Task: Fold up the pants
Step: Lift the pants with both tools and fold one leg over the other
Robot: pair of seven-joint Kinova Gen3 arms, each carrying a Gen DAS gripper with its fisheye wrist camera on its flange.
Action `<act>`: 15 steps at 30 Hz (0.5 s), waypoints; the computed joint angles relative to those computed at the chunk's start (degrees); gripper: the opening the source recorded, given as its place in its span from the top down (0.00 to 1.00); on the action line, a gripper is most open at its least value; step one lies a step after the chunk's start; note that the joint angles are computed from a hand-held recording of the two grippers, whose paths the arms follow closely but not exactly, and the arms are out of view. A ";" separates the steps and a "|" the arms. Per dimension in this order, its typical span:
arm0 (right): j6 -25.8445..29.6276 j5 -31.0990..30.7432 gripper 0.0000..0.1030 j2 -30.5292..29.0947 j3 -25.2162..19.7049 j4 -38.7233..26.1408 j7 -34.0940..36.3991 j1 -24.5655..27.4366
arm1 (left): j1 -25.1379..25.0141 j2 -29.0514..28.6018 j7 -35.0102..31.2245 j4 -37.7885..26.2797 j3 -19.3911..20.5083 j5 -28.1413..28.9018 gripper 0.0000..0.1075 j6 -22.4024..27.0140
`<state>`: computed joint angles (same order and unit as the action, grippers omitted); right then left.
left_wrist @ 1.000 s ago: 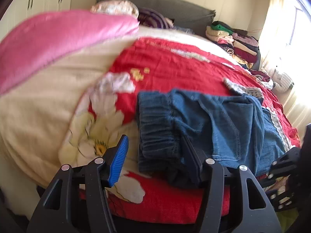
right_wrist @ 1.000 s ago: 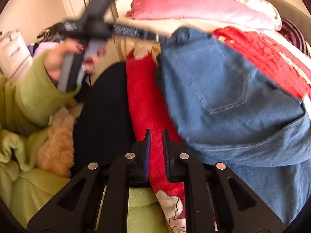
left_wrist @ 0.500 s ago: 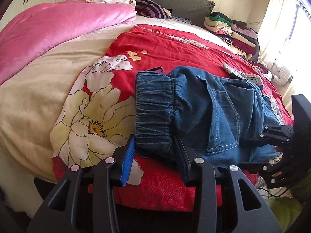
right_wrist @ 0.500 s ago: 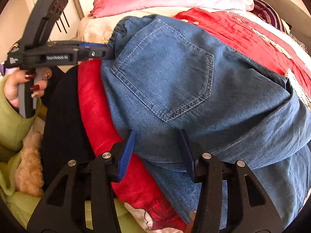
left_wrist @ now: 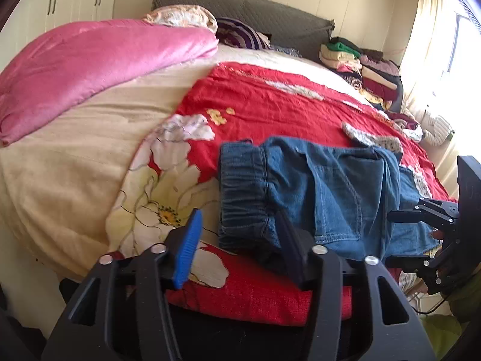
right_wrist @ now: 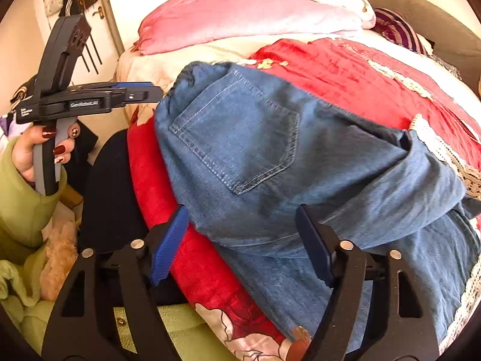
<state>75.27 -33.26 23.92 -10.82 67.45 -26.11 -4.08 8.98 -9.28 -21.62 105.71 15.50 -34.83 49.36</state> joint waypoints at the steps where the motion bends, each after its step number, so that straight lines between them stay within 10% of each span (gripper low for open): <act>1: -0.29 -0.37 0.32 -0.14 0.00 0.07 0.05 0.26 | -0.06 -0.25 0.80 -0.27 0.60 -0.84 0.48 0.80; 15: -5.46 -4.16 0.14 -1.03 0.36 -0.19 -1.53 3.21 | 0.18 -1.15 3.18 -2.55 3.11 -3.54 0.26 1.50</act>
